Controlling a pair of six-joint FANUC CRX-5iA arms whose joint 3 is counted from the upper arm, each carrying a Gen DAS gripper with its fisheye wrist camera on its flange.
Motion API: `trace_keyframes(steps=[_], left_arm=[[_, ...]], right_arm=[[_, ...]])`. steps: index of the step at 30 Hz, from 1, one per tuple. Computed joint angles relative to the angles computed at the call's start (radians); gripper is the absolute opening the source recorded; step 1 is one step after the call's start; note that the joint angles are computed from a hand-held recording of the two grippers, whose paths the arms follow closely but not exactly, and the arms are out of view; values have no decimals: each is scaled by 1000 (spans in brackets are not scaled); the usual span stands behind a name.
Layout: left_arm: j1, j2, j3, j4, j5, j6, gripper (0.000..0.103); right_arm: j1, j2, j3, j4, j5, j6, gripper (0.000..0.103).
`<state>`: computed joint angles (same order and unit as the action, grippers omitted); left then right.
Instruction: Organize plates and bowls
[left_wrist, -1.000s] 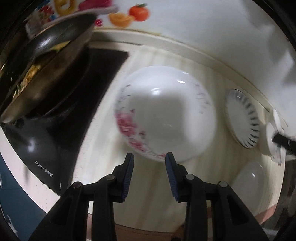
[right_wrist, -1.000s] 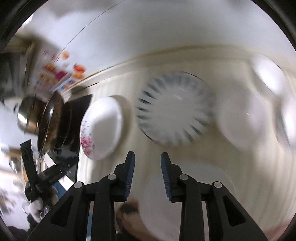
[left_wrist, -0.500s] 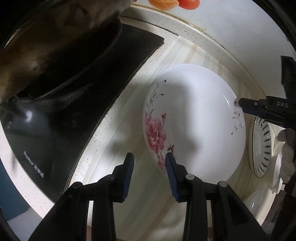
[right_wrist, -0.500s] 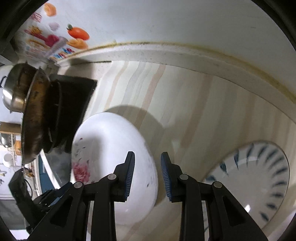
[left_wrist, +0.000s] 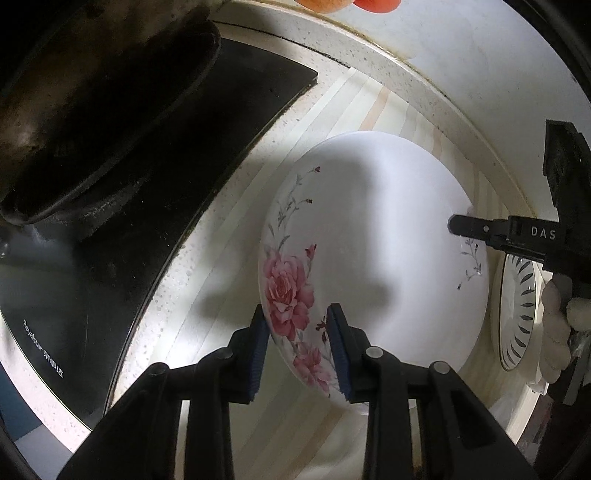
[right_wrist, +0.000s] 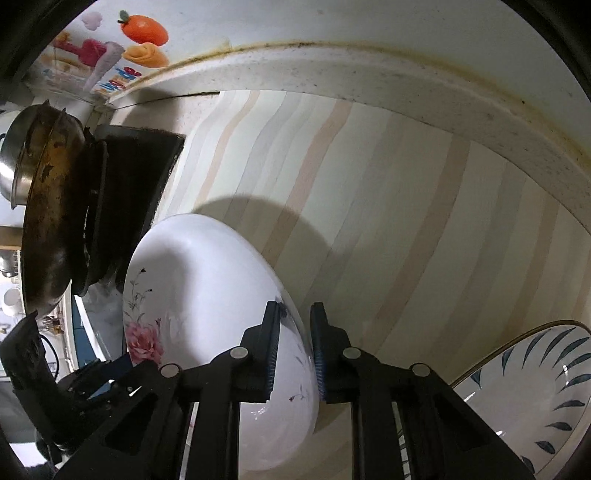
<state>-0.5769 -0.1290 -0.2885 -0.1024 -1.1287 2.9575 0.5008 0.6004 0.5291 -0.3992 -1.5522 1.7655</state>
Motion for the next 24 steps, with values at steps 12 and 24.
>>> trace_keyframes(steps=[12, 24], left_arm=[[-23, 3, 18, -6, -26, 9, 29], [-78, -4, 82, -29, -80, 7, 29]], right_arm=[[5, -16, -27, 12, -6, -4, 19], [-51, -103, -86, -38, -22, -21, 19]])
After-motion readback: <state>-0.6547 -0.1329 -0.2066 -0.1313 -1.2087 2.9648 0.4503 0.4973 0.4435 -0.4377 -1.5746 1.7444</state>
